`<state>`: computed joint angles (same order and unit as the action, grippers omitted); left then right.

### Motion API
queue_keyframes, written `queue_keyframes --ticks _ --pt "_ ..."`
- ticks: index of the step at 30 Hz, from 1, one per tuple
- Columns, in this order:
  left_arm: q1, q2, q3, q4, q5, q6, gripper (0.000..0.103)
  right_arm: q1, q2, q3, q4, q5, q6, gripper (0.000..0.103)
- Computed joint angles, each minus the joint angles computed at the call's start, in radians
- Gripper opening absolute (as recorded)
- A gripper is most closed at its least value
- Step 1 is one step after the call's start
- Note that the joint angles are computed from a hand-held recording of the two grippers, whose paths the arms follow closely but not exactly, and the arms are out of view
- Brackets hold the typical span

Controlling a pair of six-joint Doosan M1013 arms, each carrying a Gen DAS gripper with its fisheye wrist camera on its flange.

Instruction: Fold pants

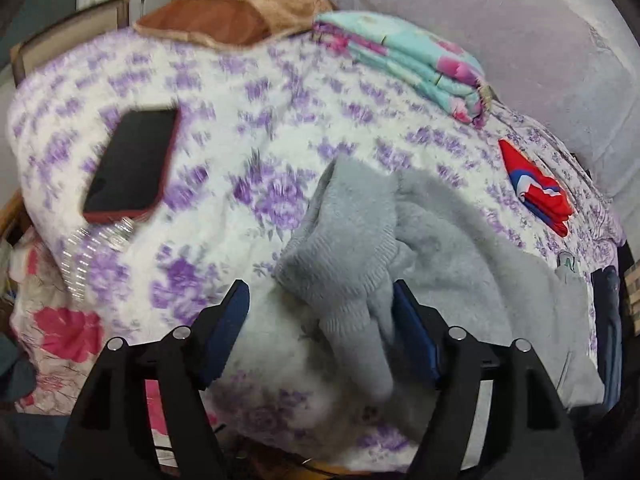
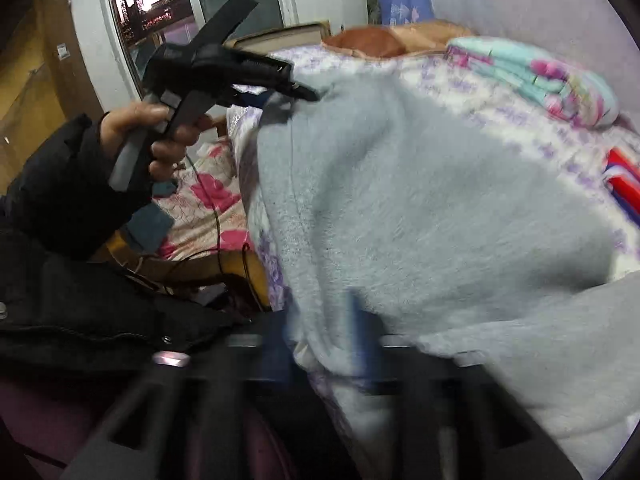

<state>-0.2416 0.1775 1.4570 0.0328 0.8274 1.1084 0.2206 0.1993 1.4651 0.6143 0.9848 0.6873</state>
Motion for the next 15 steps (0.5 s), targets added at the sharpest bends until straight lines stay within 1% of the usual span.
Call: queue_keyframes --ticks 1,2,3,4,5,6,7,8,9,10,11,12,13,14,15 --pt "-0.012 -0.015 0.001 0.054 -0.004 -0.031 0.070 0.001 -0.028 0.023 -0.014 -0.071 -0.001 0.085" --pt "-0.024 -0.032 0.006 0.108 -0.018 -0.060 0.070 -0.010 -0.054 0.040 0.009 -0.122 -0.028 0.085" --pt "-0.043 -0.055 0.014 0.168 -0.047 -0.087 0.070 -0.025 -0.068 0.041 0.024 -0.136 -0.033 0.085" --pt "-0.065 -0.074 0.022 0.217 -0.078 -0.094 0.075 -0.039 -0.085 0.041 0.005 -0.181 0.007 0.086" --pt "-0.084 -0.088 0.027 0.236 -0.105 -0.077 0.083 -0.041 -0.094 0.034 -0.066 -0.231 0.099 0.090" --pt "-0.096 -0.091 0.027 0.230 -0.117 -0.050 0.085 -0.044 -0.097 0.022 -0.178 -0.294 0.230 0.093" --pt "-0.109 -0.088 0.023 0.188 -0.128 0.012 0.086 -0.052 -0.090 0.007 -0.292 -0.340 0.361 0.098" --pt "-0.117 -0.077 0.012 0.145 -0.126 0.065 0.086 -0.069 -0.070 -0.024 -0.401 -0.350 0.492 0.100" --pt "-0.127 -0.057 -0.001 0.079 -0.119 0.143 0.086 -0.080 -0.040 -0.070 -0.501 -0.319 0.623 0.100" --pt "-0.135 -0.040 -0.009 0.044 -0.109 0.178 0.086 -0.083 0.000 -0.129 -0.613 -0.251 0.754 0.100" --pt "-0.140 -0.021 -0.019 0.003 -0.094 0.212 0.086 -0.089 0.057 -0.212 -0.703 -0.137 0.848 0.100" --pt "-0.142 0.005 -0.031 -0.064 -0.070 0.265 0.086 -0.091 0.098 -0.265 -0.744 -0.072 0.889 0.100" --pt "-0.145 0.026 -0.039 -0.092 -0.042 0.281 0.086 -0.093 0.145 -0.323 -0.783 -0.017 0.915 0.099" --pt "-0.150 0.040 -0.039 -0.097 -0.021 0.282 0.086 -0.087 0.175 -0.356 -0.834 0.021 0.954 0.099" --pt "-0.163 0.048 -0.030 -0.059 -0.014 0.260 0.086 -0.080 0.214 -0.404 -0.881 0.086 0.985 0.099"
